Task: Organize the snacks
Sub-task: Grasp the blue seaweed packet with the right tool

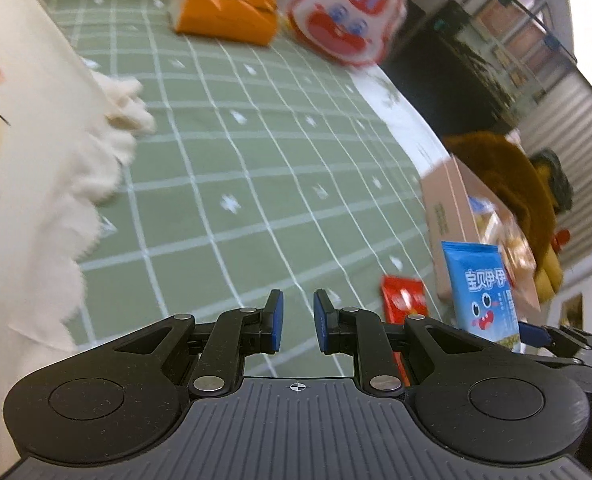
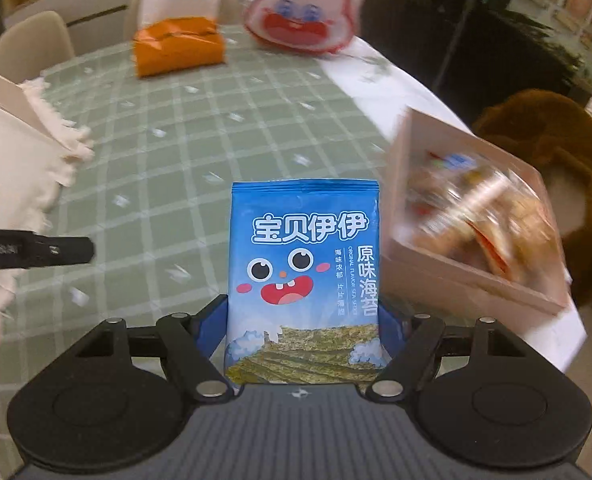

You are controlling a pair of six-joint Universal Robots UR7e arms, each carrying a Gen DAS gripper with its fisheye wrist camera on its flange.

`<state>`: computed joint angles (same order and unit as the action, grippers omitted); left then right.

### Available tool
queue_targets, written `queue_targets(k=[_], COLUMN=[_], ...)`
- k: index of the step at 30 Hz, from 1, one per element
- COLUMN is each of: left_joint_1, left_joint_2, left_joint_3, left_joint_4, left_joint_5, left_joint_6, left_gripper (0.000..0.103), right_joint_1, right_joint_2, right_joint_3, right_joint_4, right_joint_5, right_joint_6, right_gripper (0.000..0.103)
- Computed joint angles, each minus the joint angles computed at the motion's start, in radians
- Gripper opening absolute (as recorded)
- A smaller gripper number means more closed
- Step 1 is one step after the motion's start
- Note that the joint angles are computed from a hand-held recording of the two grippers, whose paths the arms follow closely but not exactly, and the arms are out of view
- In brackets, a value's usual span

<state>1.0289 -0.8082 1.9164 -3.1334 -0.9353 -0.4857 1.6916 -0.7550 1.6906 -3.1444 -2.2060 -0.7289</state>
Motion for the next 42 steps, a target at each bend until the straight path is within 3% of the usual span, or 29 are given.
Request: queue_targets(k=[3, 6, 9, 14, 20, 26, 31, 34, 38, 42], left_joint_1=[-0.003, -0.007, -0.012, -0.018, -0.029, -0.072, -0.095, -0.098, -0.089, -0.083], left_joint_2=[0.015, 0.033, 0.042, 0.046, 0.067, 0.147, 0.172, 0.179, 0.166, 0.178], left_joint_3=[-0.005, -0.016, -0.024, -0.032, -0.068, -0.135, -0.134, -0.136, -0.14, -0.164], left_joint_4=[0.022, 0.043, 0.056, 0.067, 0.175, 0.225, 0.204, 0.241, 0.259, 0.27], left_joint_5=[-0.028, -0.043, -0.055, -0.043, 0.011, 0.108, 0.2, 0.275, 0.239, 0.207], left_joint_6=[-0.003, -0.007, 0.002, 0.022, 0.047, 0.204, 0.286, 0.274, 0.264, 0.283], left_gripper=[0.02, 0.02, 0.02, 0.02, 0.02, 0.021, 0.036, 0.038, 0.041, 0.051], right_joint_1=[-0.023, -0.042, -0.047, -0.039, -0.031, -0.048, -0.074, -0.085, -0.105, -0.118], right_joint_2=[0.023, 0.042, 0.054, 0.018, 0.023, 0.03, 0.01, -0.004, -0.029, -0.038], right_joint_3=[0.014, 0.013, 0.015, 0.048, 0.051, 0.052, 0.059, 0.073, 0.089, 0.115], right_joint_4=[-0.109, -0.139, -0.129, 0.013, 0.032, -0.097, -0.061, -0.053, -0.025, -0.067], right_joint_5=[-0.054, -0.067, -0.061, 0.043, 0.065, 0.007, -0.014, 0.003, 0.041, 0.052], right_joint_6=[-0.058, -0.055, -0.009, 0.074, 0.067, 0.014, 0.081, 0.123, 0.195, 0.183], right_gripper=[0.076, 0.076, 0.076, 0.076, 0.076, 0.076, 0.079, 0.084, 0.089, 0.095])
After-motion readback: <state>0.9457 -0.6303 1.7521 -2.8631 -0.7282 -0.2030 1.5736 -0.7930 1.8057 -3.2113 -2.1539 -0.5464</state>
